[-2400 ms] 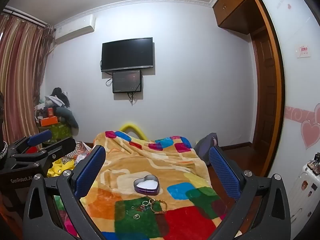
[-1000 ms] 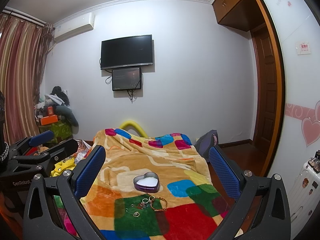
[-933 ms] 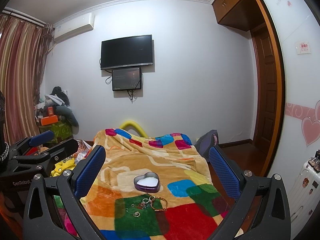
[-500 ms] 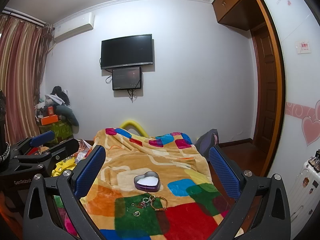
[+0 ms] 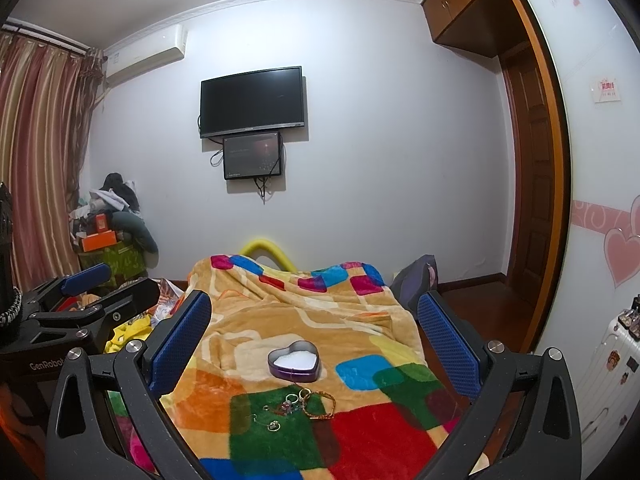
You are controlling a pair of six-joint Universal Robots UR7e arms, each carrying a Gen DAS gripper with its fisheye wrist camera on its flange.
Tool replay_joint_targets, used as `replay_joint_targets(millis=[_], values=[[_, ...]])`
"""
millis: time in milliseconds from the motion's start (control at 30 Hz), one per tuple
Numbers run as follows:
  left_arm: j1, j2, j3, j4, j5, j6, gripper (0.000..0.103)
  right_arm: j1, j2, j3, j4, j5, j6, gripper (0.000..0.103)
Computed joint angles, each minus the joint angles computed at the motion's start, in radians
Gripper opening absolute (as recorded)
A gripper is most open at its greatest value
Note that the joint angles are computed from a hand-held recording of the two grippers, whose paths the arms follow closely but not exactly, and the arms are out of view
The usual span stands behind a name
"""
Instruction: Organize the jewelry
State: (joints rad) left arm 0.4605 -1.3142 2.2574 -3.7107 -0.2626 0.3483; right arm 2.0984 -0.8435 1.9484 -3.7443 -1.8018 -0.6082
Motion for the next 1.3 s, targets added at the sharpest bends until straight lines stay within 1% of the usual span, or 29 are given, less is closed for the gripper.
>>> replay_joint_targets(millis=[333,467,633,833,900,967,1067,1100,1200,1267,1300], values=[[0.021,-0.004,0.004,0.039,-0.01,-0.048,0.103,-0.008,-0.001,-0.001,0.027,-0.01,0.02,0.103],[0.042,-0.014,0.009,0.08,-0.025,-0.095,0.103,-0.015,0.002,-0.005,0.045,-0.024,0.028,0.103],[0.091,-0.038,0.013,0.196,-0.064,-0.211,0.103,-0.031,0.008,-0.016,0.078,-0.046,0.039,0.103],[0.184,-0.051,-0.008,0.37,-0.103,-0.375,0.103,-0.058,0.025,-0.043,0.143,-0.09,0.054,0.103],[0.22,-0.056,-0.017,0.442,-0.124,-0.428,0.101,-0.069,0.034,-0.055,0.167,-0.104,0.058,0.103],[0.255,-0.057,-0.029,0.532,-0.148,-0.486,0.094,-0.081,0.044,-0.07,0.204,-0.12,0.064,0.103],[0.306,-0.058,-0.047,0.659,-0.209,-0.562,0.087,-0.094,0.051,-0.082,0.249,-0.131,0.075,0.103],[0.324,-0.057,-0.054,0.693,-0.23,-0.582,0.086,-0.099,0.051,-0.085,0.271,-0.135,0.082,0.103],[0.363,-0.045,-0.067,0.774,-0.28,-0.616,0.076,-0.112,0.059,-0.095,0.312,-0.137,0.091,0.102],[0.385,-0.034,-0.079,0.829,-0.318,-0.626,0.064,-0.122,0.062,-0.1,0.339,-0.137,0.1,0.101],[0.396,-0.03,-0.084,0.861,-0.338,-0.634,0.06,-0.125,0.064,-0.103,0.351,-0.137,0.104,0.1]])
